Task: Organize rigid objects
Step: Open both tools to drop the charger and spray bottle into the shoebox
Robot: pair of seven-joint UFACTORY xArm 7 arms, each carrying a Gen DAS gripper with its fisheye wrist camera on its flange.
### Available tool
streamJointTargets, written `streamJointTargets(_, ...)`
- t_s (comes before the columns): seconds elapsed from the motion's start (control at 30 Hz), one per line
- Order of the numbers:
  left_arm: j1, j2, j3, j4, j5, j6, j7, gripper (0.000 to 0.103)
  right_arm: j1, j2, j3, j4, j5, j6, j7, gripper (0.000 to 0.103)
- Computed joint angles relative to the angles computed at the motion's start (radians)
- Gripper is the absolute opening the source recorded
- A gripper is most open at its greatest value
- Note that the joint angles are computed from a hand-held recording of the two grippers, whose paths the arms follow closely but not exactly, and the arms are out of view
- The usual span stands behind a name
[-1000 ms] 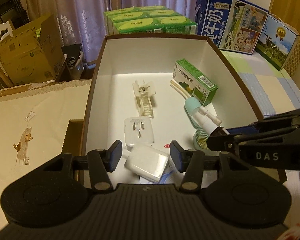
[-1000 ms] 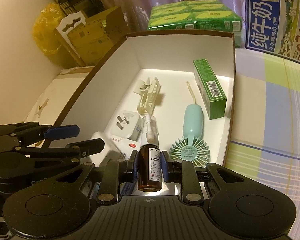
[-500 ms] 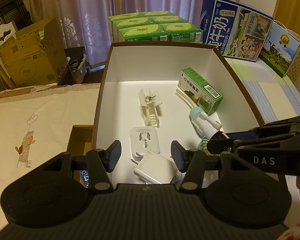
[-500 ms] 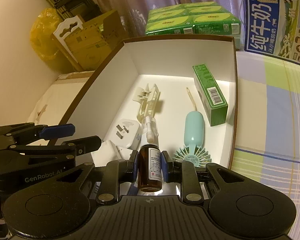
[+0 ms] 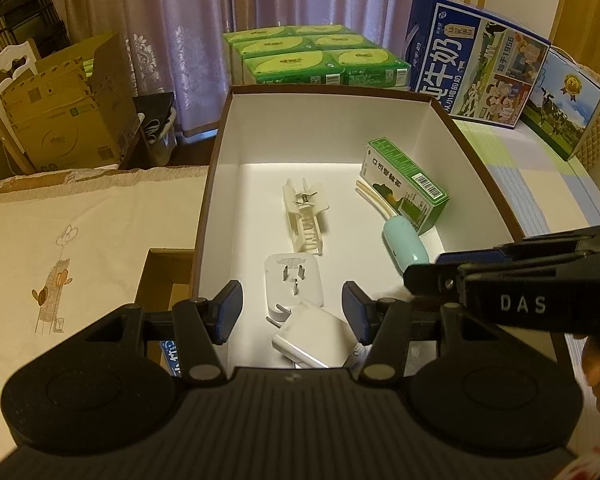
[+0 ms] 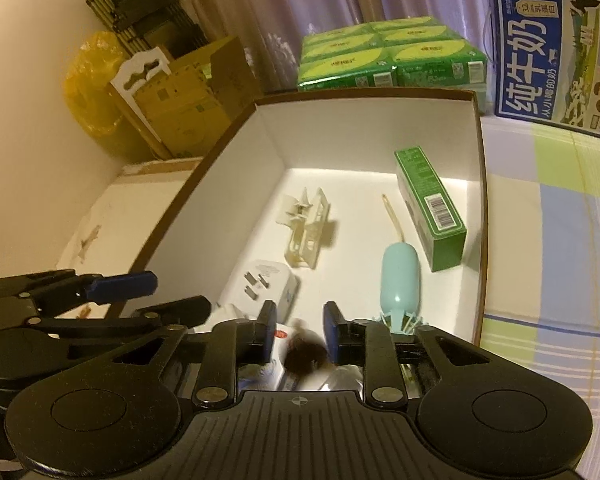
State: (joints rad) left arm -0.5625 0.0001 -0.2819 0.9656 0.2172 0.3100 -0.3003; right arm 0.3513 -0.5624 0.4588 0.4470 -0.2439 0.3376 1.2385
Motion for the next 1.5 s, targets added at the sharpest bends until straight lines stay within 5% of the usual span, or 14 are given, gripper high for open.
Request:
streamJointTargets(0.13, 0.003, -0.014, 0.001, -0.012, -0.006, 0.002, -0.002, 0.051, 0.027, -0.028, -0.011, -0.023, 0.019, 0.003, 0.003, 0.053)
streamJointTargets(1.03, 0.003, -0.119, -0.026, -0.094, -0.055, -0.01, -0.002, 0.053, 0.119, -0.212, 0.001, -0.07, 0.092, 0.165, 0.039, 0.055)
streamJointTargets(1.5, -0.052, -0.233, -0.068, -0.166, -0.136, 0.009, -0.002, 0.053, 0.251, -0.463, 0.029, -0.115, 0.152, 0.344, 0.08, 0.055)
